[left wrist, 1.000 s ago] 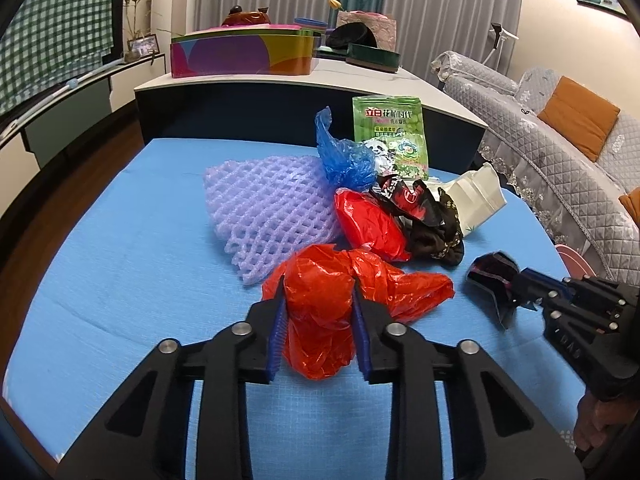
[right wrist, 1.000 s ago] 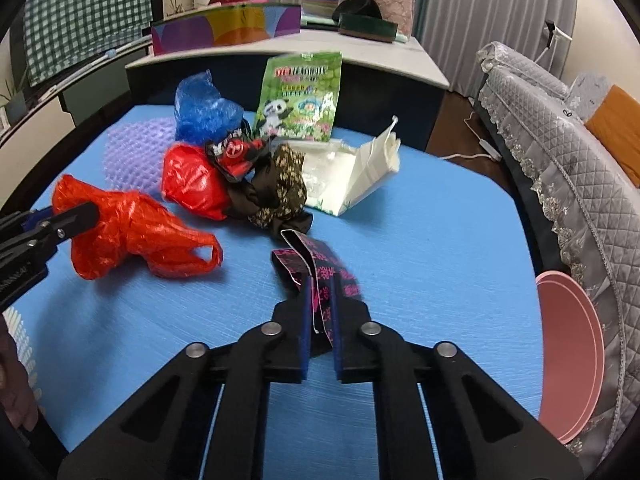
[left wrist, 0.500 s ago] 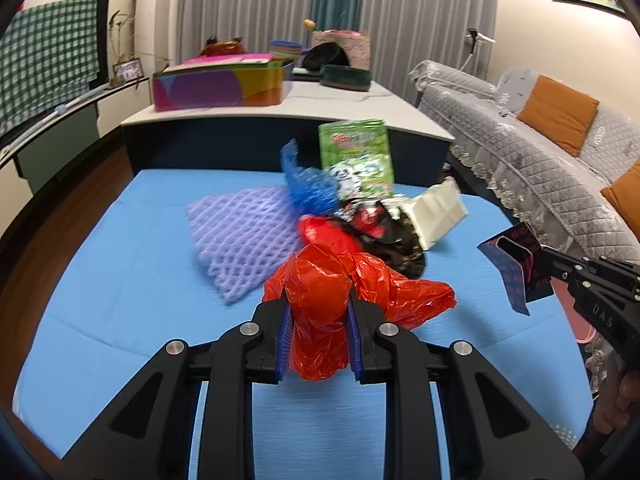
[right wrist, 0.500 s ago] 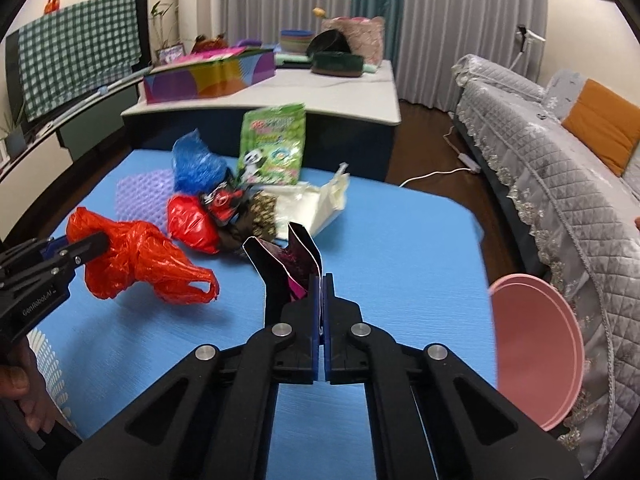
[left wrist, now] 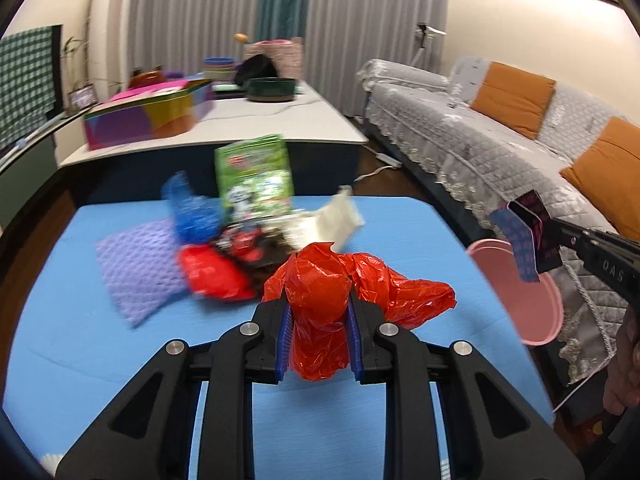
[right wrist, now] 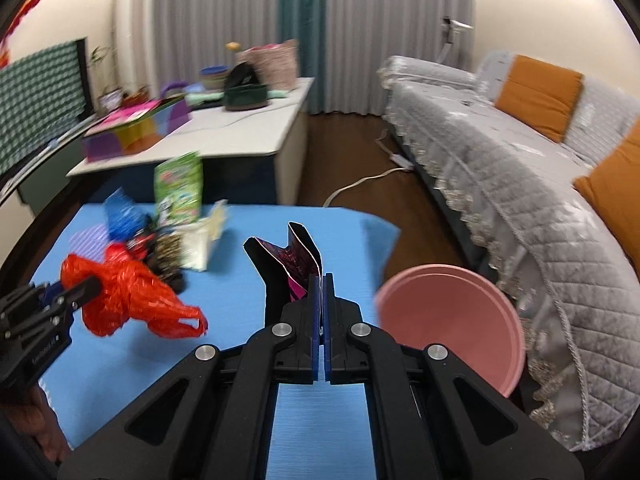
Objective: Collect trash
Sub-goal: 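Carry both items to the pink bin while the right gripper releases the packet inside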
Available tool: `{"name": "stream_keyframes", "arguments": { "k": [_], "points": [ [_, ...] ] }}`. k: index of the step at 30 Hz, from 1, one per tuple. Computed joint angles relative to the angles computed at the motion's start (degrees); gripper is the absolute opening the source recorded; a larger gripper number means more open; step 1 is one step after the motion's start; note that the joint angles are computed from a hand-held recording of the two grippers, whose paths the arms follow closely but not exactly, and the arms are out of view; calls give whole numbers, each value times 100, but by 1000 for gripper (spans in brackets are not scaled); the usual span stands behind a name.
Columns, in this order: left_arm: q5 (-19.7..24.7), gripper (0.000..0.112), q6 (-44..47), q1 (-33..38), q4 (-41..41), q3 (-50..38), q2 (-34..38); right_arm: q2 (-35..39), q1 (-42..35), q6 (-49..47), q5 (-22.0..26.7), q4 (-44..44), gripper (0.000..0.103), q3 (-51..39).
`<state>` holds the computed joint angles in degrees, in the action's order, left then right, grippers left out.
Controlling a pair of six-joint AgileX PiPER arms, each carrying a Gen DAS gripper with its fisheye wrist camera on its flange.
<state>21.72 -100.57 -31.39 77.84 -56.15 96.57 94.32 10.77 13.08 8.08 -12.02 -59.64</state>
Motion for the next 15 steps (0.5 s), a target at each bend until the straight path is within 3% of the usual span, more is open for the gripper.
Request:
{"name": "stream_keyframes", "arguments": {
  "k": [9, 15],
  "points": [
    [62, 23, 1664, -583, -1472, -2055, 1315, -39, -1567, -2986, 63, 2825, 2, -167],
    [242, 23, 3534, -775, -3041, -3868, 2511, 308, -2251, -3843, 411, 3545, 2, -604]
  ]
}}
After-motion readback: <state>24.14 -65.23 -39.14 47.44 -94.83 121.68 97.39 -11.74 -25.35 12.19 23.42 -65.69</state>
